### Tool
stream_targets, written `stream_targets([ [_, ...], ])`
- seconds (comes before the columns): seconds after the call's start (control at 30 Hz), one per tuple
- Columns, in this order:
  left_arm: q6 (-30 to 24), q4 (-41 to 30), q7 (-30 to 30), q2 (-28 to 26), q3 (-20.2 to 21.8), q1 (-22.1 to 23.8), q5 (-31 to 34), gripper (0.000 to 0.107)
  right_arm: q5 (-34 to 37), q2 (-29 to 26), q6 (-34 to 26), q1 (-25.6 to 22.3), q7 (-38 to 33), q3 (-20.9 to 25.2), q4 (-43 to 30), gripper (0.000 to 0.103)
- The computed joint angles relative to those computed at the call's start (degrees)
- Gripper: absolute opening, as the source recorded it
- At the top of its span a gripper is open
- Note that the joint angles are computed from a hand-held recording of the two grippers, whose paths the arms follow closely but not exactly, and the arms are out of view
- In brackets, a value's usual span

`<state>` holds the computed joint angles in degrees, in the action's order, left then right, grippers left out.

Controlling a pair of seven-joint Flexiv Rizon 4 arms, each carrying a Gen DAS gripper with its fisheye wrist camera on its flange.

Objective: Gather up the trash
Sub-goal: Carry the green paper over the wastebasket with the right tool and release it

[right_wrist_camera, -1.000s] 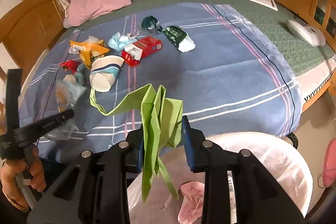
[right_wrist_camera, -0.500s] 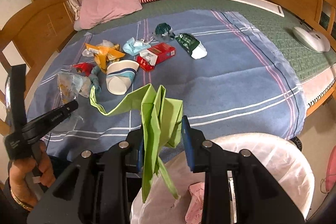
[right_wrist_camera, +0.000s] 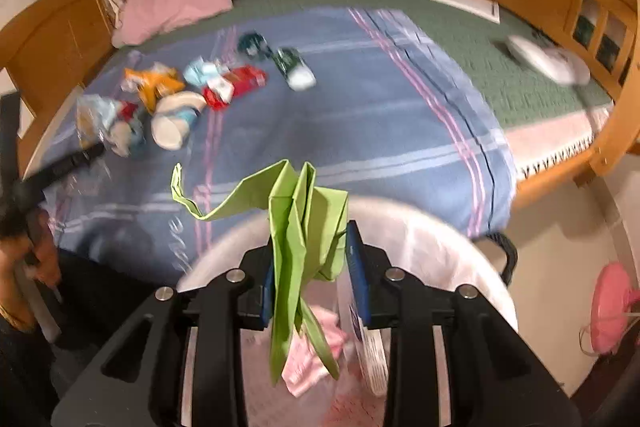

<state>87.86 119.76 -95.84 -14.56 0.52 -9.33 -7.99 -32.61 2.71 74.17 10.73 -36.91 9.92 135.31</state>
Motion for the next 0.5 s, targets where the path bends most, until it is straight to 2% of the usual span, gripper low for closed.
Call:
stream_targets([
  [0.13, 0.9, 1.2, 3.4, 0.3, -3.8, 2.7, -3.2, 0.015, 4.9, 0.1, -3.3, 0.9, -3.1, 0.5, 1.5, 0.031],
  [0.2, 0.2, 0.9, 3.7, 0.1, -3.1, 2.0, -3.0, 0.015, 9.2, -0.8, -5.9, 1.8, -5.6, 0.7, 1.0, 0.032],
  [0.3, -0.6, 0.3, 3.3, -0.1, -1.8, 0.8, -2.1, 0.016, 21.9, -2.0, -8.6, 3.3, -12.7, 0.9, -1.0, 0.045],
  [0.37, -0.7, 0.3, 3.4, -0.1, -1.7, 0.8, -2.2, 0.016, 28.4, -2.2, -7.8, 3.6, -15.7, 1.0, -1.7, 0.067],
  [0.5, -0.5, 0.9, 5.4, 0.1, -3.9, 2.4, -4.2, 0.016, 27.2, -1.0, -2.4, 3.2, -13.3, 0.9, -0.4, 0.069],
])
